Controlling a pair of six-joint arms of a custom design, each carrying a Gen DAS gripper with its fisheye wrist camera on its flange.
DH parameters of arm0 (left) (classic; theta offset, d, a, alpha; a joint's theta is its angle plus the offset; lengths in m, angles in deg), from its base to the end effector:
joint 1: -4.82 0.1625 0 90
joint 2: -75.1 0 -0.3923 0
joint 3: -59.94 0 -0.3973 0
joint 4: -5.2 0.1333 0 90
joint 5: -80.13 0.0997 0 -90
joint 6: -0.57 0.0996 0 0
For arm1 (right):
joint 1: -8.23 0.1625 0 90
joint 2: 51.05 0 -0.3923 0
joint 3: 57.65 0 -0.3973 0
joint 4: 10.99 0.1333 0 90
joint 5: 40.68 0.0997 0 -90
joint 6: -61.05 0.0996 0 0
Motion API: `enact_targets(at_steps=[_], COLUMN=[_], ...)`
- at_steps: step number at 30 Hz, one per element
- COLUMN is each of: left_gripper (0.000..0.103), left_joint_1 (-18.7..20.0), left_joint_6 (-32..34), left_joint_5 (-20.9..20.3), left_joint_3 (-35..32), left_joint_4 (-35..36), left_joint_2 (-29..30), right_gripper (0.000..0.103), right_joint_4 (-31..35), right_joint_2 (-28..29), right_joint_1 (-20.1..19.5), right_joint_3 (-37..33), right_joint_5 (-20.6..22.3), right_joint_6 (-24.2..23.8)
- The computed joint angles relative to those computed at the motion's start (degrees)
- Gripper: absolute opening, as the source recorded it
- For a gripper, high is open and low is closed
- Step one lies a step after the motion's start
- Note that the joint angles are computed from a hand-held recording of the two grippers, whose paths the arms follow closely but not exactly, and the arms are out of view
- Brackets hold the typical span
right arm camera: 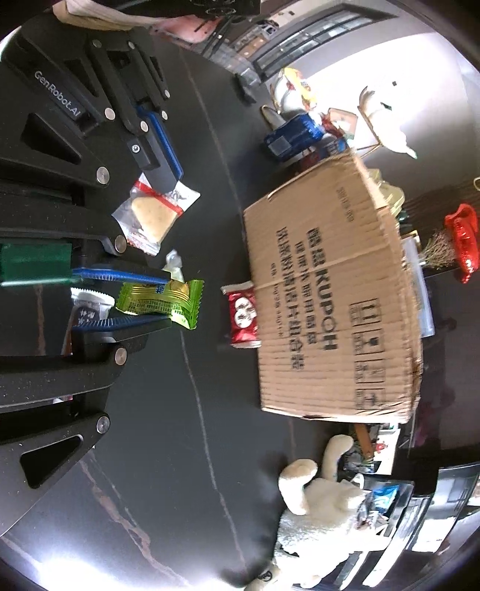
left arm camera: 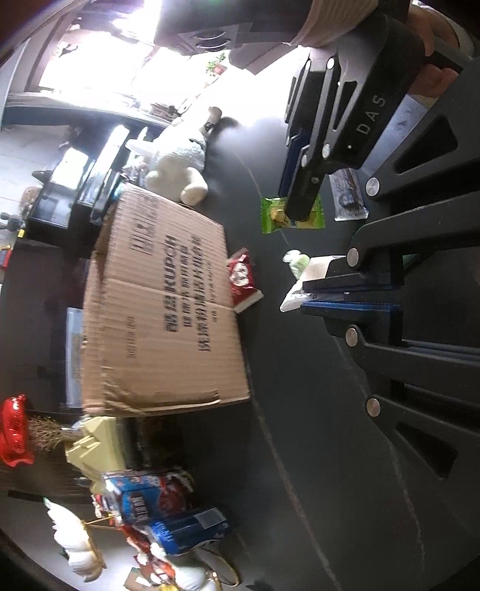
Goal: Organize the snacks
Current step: 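Carry the cake bag with the left gripper while the right gripper carries the green-yellow packet to the box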
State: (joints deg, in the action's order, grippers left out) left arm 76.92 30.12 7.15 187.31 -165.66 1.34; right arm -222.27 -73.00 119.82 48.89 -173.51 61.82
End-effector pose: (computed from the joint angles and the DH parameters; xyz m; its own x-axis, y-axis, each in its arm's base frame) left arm 0.0078 -0.5045 0.1803 -0.6926 0.5619 -0.4522 0.7068 0.6539 -0.2700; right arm 0.2541 -0.4639 -0.0854 -0.8353 0.1178 0.5371 -0.2839 0.7441 -0.6048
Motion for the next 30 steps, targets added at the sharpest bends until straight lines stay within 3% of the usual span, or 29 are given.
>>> enact_targets(at_steps=[13,30], left_gripper=[0.006,0.006], left_joint_1=[-3.1,-7.2], left_joint_6=[0.2,1.1], left_joint_5=[-0.9,-1.4], left_joint_3=[0.2,-4.5], left_joint_4=[-2.8,-5.8], left_joint_2=[-4.2,-4.7], right_gripper=[0.018,0.018], right_joint_4=[-2.8,-5.5], right_joint_2=[-1.8,-4.3], right_joint_1=[3.5,6.7], right_joint_3=[-0.5,-5.7], right_joint_5=[-1.2,-1.8], right_joint_6=[-1.9,-9.3])
